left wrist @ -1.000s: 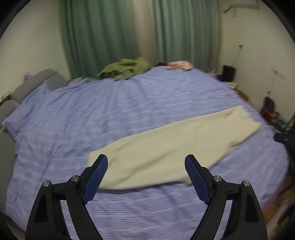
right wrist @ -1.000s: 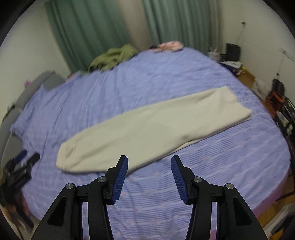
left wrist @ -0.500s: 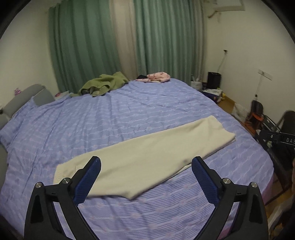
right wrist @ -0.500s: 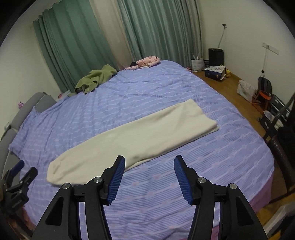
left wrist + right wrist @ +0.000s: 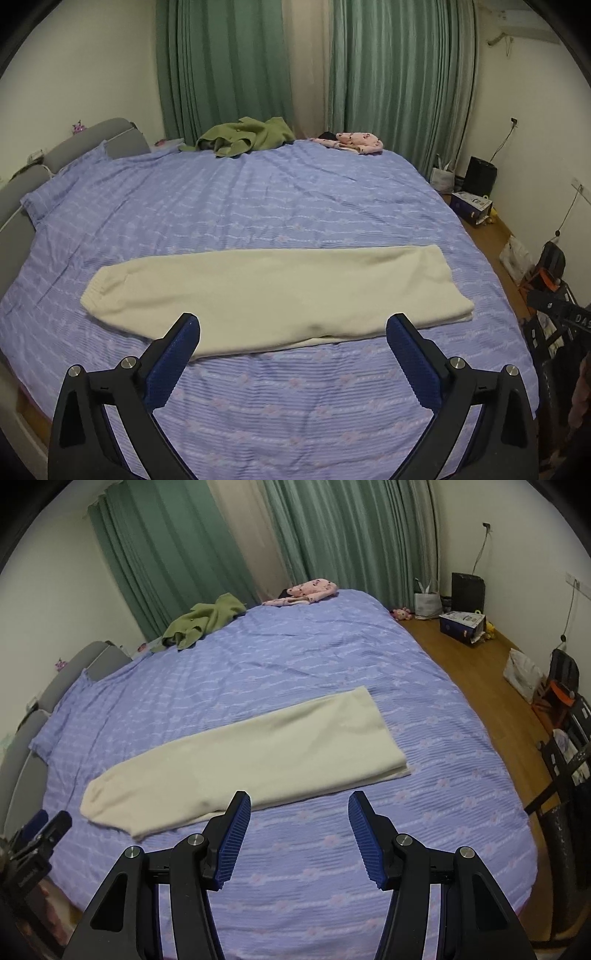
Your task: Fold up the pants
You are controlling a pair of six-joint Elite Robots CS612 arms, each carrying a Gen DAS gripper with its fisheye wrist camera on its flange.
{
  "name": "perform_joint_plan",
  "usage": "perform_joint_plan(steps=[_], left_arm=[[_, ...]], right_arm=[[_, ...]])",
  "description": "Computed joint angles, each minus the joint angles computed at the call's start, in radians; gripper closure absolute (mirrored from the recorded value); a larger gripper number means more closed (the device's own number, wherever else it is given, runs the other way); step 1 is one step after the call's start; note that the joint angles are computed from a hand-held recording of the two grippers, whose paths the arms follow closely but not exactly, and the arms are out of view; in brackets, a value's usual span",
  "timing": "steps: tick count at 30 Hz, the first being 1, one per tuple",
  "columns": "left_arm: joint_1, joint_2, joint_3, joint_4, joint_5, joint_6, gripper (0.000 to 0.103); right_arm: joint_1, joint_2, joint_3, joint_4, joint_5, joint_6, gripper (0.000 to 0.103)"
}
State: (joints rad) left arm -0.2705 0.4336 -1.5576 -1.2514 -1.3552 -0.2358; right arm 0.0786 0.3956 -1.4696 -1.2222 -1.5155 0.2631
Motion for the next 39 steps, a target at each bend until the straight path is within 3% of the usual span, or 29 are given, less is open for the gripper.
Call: perform_joint_plan(steps=[4, 15, 20, 30, 31, 33, 36, 39], left_arm=[[-0.026, 0.021, 0.038, -0.042, 0.045, 0.024, 0.0], [-0.086, 0.056, 0.165, -0.12, 0.143, 0.046, 0.0], [-0.105, 0.068, 0.205, -0.121, 0.151, 0.041, 0.0], [-0.116, 0.062, 0.251, -0.085, 0.109, -0.002, 0.0], [-0.117, 0.061, 0.255, -0.086, 0.107, 0.002, 0.0], [-0.117, 0.055, 0.264, -0.088, 0.102, 0.007, 0.0], [-0.116, 0.05, 0.272, -0.1, 0.086, 0.013, 0.0], [-0.118, 0.049, 0.278, -0.113, 0.092, 0.027, 0.0]], right_arm=[[-0.019, 0.026, 0.018, -0.04, -0.026, 0.015, 0.046], [-0.08, 0.077, 0.128, -0.136, 0.001, 0.043, 0.051], [-0.099, 0.082, 0.2, -0.161, 0.016, 0.051, 0.057], [-0.136, 0.081, 0.313, -0.159, 0.134, 0.127, 0.059], [-0.137, 0.081, 0.318, -0.163, 0.138, 0.126, 0.061], [-0.138, 0.082, 0.322, -0.176, 0.135, 0.13, 0.089], [-0.142, 0.085, 0.31, -0.197, 0.137, 0.123, 0.095], [-0.136, 0.089, 0.282, -0.229, 0.075, 0.096, 0.096]])
